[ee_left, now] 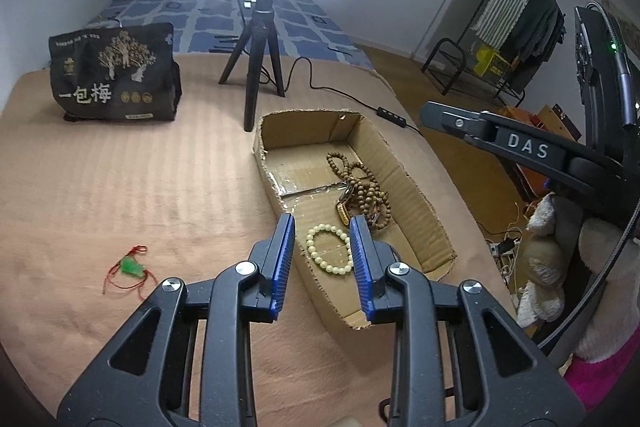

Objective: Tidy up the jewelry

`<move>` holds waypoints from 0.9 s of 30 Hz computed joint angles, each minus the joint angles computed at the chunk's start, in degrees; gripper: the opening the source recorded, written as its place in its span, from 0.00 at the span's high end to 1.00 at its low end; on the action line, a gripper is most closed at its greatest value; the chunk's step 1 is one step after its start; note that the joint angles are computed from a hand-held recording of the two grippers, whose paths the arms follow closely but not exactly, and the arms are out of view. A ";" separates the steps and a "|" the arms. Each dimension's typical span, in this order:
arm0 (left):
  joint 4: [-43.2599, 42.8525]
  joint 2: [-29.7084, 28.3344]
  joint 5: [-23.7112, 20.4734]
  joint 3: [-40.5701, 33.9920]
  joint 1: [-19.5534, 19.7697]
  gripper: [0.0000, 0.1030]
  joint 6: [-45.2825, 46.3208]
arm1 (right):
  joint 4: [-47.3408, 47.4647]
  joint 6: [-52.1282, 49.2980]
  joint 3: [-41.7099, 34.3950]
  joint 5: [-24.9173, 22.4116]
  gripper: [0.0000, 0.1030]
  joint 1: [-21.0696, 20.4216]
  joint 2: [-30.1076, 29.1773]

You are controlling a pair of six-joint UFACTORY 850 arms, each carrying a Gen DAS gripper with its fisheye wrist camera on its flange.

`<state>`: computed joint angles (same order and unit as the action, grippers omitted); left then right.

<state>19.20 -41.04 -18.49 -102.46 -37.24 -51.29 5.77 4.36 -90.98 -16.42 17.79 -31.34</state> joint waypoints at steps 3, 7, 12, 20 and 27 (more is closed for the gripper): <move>3.03 1.54 -0.19 1.84 -0.10 0.73 -1.86 | 0.05 0.04 1.03 0.34 0.66 0.11 1.14; 10.31 4.43 -0.76 5.66 -0.03 0.73 -7.72 | 5.01 -4.49 2.91 1.15 0.66 0.16 2.90; 17.93 8.71 -0.94 11.64 0.66 0.73 -14.02 | 14.24 -13.20 5.21 2.20 0.66 0.66 4.78; 29.24 16.83 -1.17 23.41 2.88 0.65 -25.01 | 33.31 -31.26 8.91 2.90 0.48 2.41 7.23; 31.76 20.35 -1.05 30.89 4.49 0.63 -27.00 | 36.92 -38.01 12.27 3.11 0.42 5.65 8.39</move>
